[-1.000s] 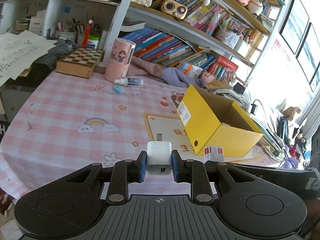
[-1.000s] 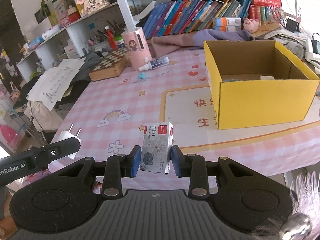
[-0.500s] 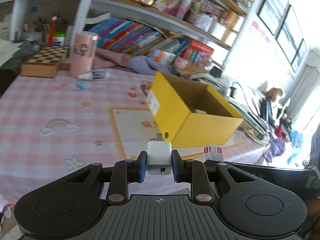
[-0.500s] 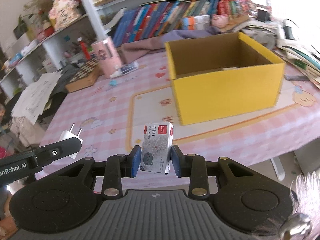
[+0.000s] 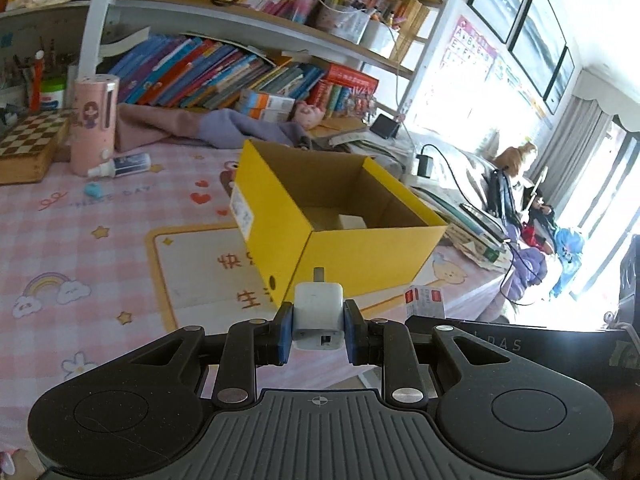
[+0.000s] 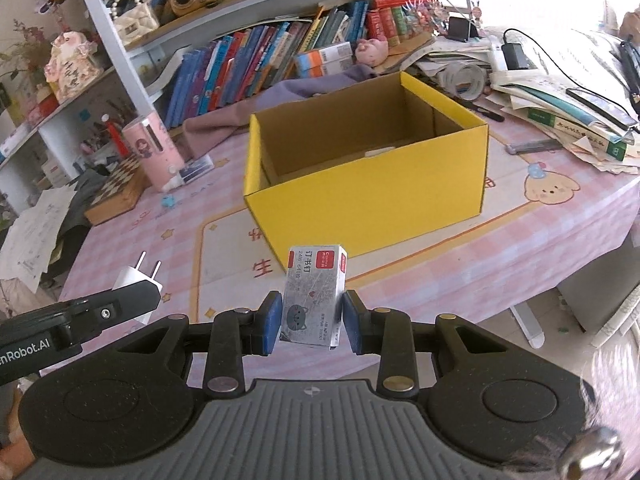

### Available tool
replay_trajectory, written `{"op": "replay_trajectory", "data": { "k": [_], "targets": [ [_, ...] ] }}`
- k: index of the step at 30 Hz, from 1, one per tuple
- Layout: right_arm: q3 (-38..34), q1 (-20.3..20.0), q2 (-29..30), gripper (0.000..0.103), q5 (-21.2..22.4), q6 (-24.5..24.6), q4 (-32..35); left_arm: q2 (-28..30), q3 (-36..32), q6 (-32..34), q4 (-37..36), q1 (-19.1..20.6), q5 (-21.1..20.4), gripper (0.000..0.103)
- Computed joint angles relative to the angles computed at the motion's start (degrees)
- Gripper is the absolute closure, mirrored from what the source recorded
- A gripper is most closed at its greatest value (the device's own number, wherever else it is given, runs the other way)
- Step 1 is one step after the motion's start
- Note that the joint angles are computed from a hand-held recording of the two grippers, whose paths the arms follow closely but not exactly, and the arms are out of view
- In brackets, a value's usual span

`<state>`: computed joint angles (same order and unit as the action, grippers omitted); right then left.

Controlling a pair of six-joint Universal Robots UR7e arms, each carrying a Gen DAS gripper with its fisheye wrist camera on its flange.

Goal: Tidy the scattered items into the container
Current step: 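Carry the charger plug and medicine box over the yellow box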

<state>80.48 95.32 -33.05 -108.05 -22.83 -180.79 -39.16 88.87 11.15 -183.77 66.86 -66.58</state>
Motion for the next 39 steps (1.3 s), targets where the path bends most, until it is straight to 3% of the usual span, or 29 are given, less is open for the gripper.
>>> {"op": "replay_trajectory", "data": {
  "k": [11,21,29,39],
  "targets": [
    [-2.8,-0.4,1.0,0.072,-0.5,-1.0,-1.6,3.1,-5.2,4.9,0.0,-0.2,-2.8,0.079],
    [-11.3,-0.5,4.6,0.072,0.8,-3.5,-1.8,7.8,-14.2,9.3,1.5,0.0,-5.7,0.079],
    [-23.1,-1.2,8.8,0.072,2.7,-5.7,5.2,13.6,-24.8,9.6,5.3,0.3,-5.3,0.079],
    [-42.4,-2.7,15.8,0.072,5.4,-9.0,21.6,22.0,-39.1,7.7,11.2,-0.1,-0.4,0.079]
  ]
}}
